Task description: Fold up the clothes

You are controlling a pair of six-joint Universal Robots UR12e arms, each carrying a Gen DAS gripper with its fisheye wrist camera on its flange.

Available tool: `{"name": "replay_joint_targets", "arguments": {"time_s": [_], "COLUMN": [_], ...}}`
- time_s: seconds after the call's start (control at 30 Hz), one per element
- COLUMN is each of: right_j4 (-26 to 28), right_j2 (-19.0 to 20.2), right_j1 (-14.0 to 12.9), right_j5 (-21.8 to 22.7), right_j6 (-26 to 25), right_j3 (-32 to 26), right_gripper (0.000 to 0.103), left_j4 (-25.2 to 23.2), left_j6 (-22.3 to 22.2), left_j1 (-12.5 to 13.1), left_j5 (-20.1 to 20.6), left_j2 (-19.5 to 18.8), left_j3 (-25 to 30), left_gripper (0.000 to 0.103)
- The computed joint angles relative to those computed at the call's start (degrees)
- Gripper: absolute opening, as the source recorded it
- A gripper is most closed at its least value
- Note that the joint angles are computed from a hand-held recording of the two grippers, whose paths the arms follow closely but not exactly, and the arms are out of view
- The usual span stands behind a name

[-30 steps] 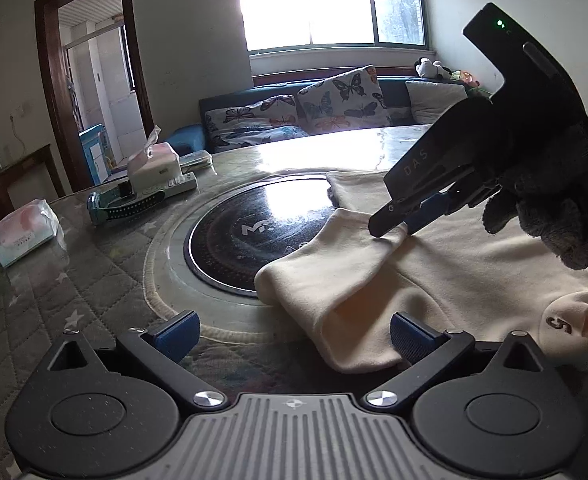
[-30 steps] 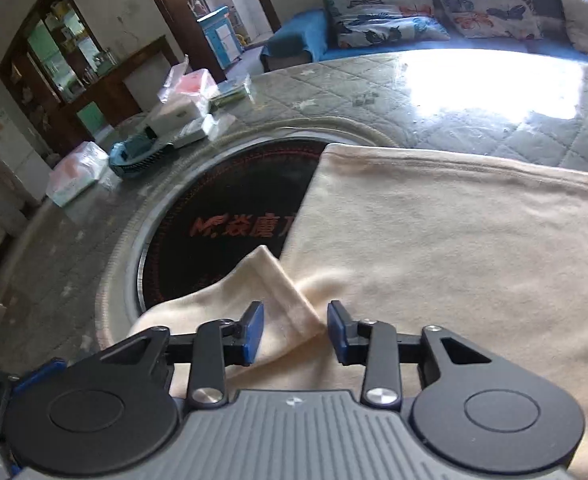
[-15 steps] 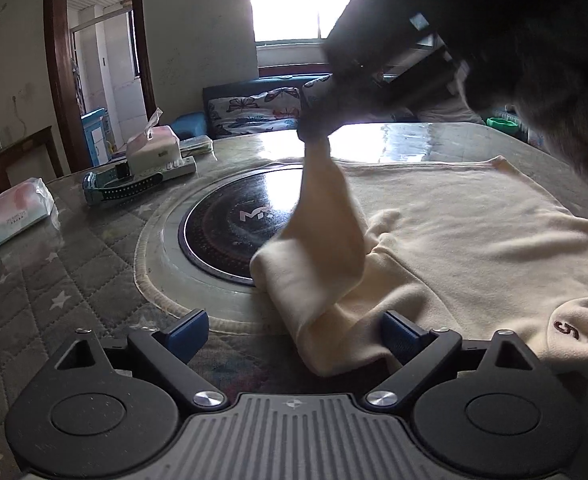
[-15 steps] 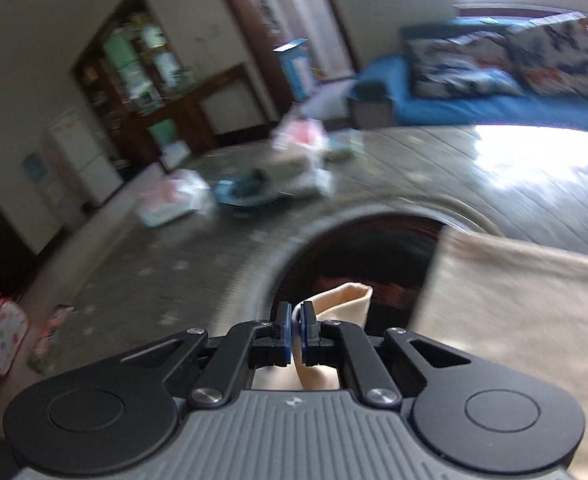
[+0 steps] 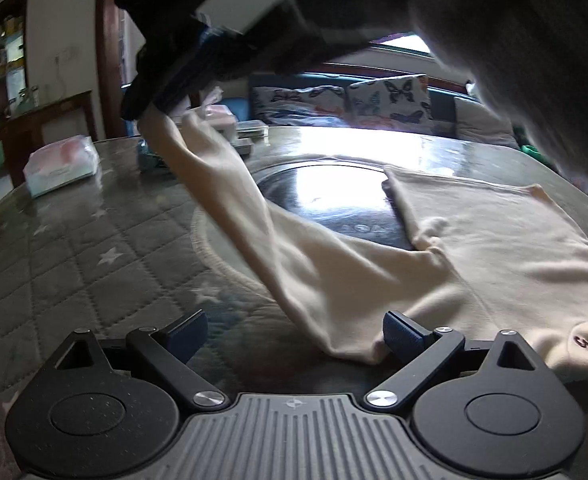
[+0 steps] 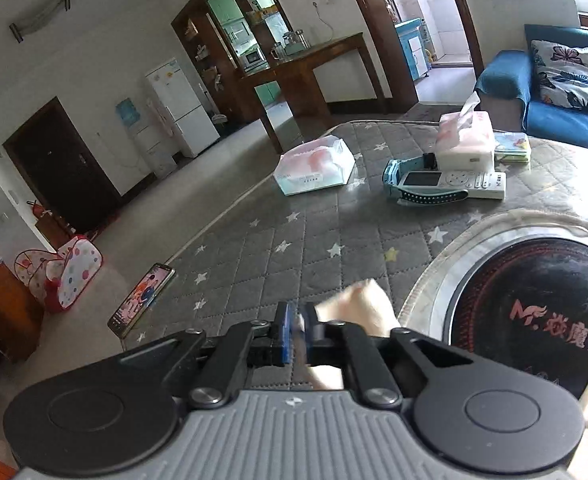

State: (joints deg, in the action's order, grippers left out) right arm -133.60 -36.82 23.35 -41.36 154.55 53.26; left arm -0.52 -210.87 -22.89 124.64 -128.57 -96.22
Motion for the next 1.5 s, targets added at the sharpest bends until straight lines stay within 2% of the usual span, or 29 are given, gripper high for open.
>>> {"name": "replay_joint_targets", "arguments": {"time_s": [0.1,0.13,0.17,0.23,0.3,0.37,0.47,0.67,0.73,0.87,1.0,1.07,1.2,1.27,1.33,1.5], "right_j4": [-1.37,-1.83,-2.29,-4.26,-3.91,-3.97,-4.08,-7.08,-9.29,-12.59,-9.65,-11.11,-12.6,-9.65,-9.47,-12.35], "right_j2": [-0.8,-1.06,-1.32,-1.97,-2.46,-2.78,-3.51,-5.33,-6.18,-7.61,-9.18,-9.81,-10.01,-9.95,-10.2,-10.12], "right_j1": [-0.59,-0.79,-0.99,-1.37,-1.89,-2.29,-2.71,-3.1,-3.25,-3.58,-4.37,-4.88,-5.77,-6.0,-6.32,-7.38], "right_j5": [-1.4,-1.86,-2.32,-5.72,-9.05,-12.56,-17.55,-23.08,-23.11,-21.88,-17.68,-16.53,-15.92,-16.22,-16.16,-13.89], "right_j6": [-0.7,-0.94,-1.17,-1.99,-4.67,-6.53,-10.8,-20.3,-22.99,-27.17,-31.71,-32.39,-27.9,-28.32,-29.05,-24.41], "right_j3": [1.4,1.85,2.29,3.59,4.52,5.38,7.46,13.18,15.73,19.82,22.15,23.33,23.57,22.79,23.18,23.68], "right_gripper": [0.011,0.014,0.022,0.029,0.03,0.039,0.039,0.048,0.052,0.052,0.053,0.053,0.056,0.056,0.056,0.056], "left_j4": [-1.16,-1.72,-2.22,-3.46,-4.92,-7.51,-11.53,-18.64,-19.72,-22.63,-25.12,-25.59,-24.82,-25.28,-25.14,-21.16], "left_j6": [-0.47,-0.79,-1.21,-2.12,-3.21,-5.2,-7.73,-11.24,-11.94,-12.17,-10.47,-9.71,-8.79,-8.84,-8.64,-6.62], "left_j1": [0.08,0.21,0.32,0.49,0.65,0.95,1.56,2.71,3.12,3.79,3.84,3.81,3.82,3.58,3.08,1.37], "left_j5": [2.05,2.42,2.74,3.68,4.8,5.99,7.48,10.79,11.6,13.58,16.49,17.43,17.63,17.5,17.56,16.43], "left_j2": [0.14,0.21,0.29,0.44,0.62,0.89,1.35,2.07,2.13,1.84,0.84,0.47,0.4,0.58,0.71,0.49], "left_j3": [-0.05,-0.1,-0.14,-0.2,-0.25,-0.13,-0.07,0.36,0.3,1.16,2.78,3.26,3.17,3.37,3.6,4.23], "left_gripper": [0.102,0.103,0.103,0.103,0.103,0.103,0.103,0.103,0.103,0.103,0.103,0.103,0.103,0.103,0.103,0.103]}}
